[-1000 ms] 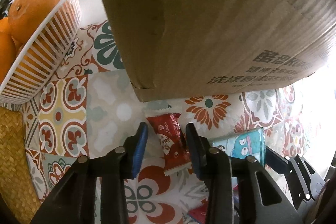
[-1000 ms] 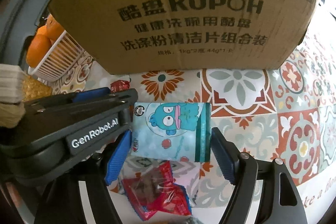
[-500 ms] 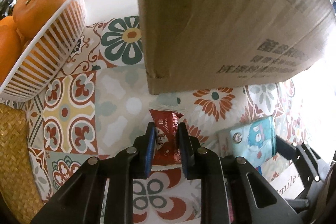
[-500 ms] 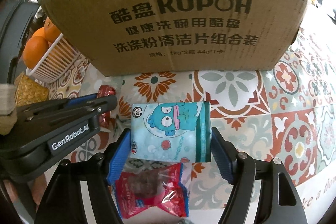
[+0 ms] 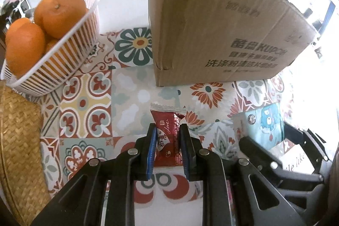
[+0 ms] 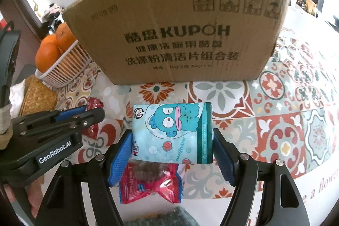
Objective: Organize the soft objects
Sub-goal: 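Grasp the blue cartoon tissue pack with the right tool while the left tool grasps the red snack packet, then lift and carry the tissue pack and red snack packet over the cardboard box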
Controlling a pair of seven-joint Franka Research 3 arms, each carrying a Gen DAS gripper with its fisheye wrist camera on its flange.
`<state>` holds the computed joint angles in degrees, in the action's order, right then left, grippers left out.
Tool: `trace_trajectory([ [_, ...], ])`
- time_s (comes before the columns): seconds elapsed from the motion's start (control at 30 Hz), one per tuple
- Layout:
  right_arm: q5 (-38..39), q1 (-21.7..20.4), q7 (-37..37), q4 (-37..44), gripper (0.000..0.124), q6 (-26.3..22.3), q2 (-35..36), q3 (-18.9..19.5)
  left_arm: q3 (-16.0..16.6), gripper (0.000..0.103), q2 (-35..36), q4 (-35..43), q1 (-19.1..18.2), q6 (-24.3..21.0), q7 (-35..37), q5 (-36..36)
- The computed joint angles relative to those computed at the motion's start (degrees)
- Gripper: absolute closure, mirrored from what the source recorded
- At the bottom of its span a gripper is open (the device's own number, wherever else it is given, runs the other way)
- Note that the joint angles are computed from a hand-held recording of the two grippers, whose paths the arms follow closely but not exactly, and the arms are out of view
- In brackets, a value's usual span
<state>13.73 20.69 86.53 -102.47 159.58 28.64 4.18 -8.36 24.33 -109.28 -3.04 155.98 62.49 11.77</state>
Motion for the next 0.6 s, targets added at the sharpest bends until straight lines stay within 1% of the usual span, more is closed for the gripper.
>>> trace_trajectory([
  [0.1, 0.56, -0.51, -0.66, -1.98, 0.051, 1.46, -1.99, 0.22, -0.21, 0.081, -3.01, -3.51, 0.35, 1.81, -0.12, -0.22],
  [0.17, 0.92, -0.93, -1.47, -3.33, 0.051, 2.34, -3.35, 0.49, 0.19, 0.081, -5.12, -5.56, 0.09, 2.89, -0.75, 0.48],
  [0.3, 1.86, -1.8, -3.49, -6.93, 0.051, 4.58, -6.85, 0.9, -0.41, 0.081, -7.82, -6.58, 0.48, 3.41, -0.18, -0.23],
  [0.4, 3.56, -2.66, -5.22, -9.51, 0.051, 6.17, -9.52, 1.77, -0.33, 0.081, -10.25, -7.9, -0.21, 4.05, -1.39, -0.05],
  [0.53, 5.89, -3.27, -7.16, -12.4, 0.051, 8.17, -12.64, 2.53, -0.3, 0.081, -12.91, -10.35, -0.57, 6.41, -2.2, 0.15],
  [0.6, 6.6, -3.28, -7.78, -13.55, 0.051, 8.94, -13.97, 2.55, -0.48, 0.081, -14.02, -11.22, -0.56, 6.73, -2.29, -0.25],
])
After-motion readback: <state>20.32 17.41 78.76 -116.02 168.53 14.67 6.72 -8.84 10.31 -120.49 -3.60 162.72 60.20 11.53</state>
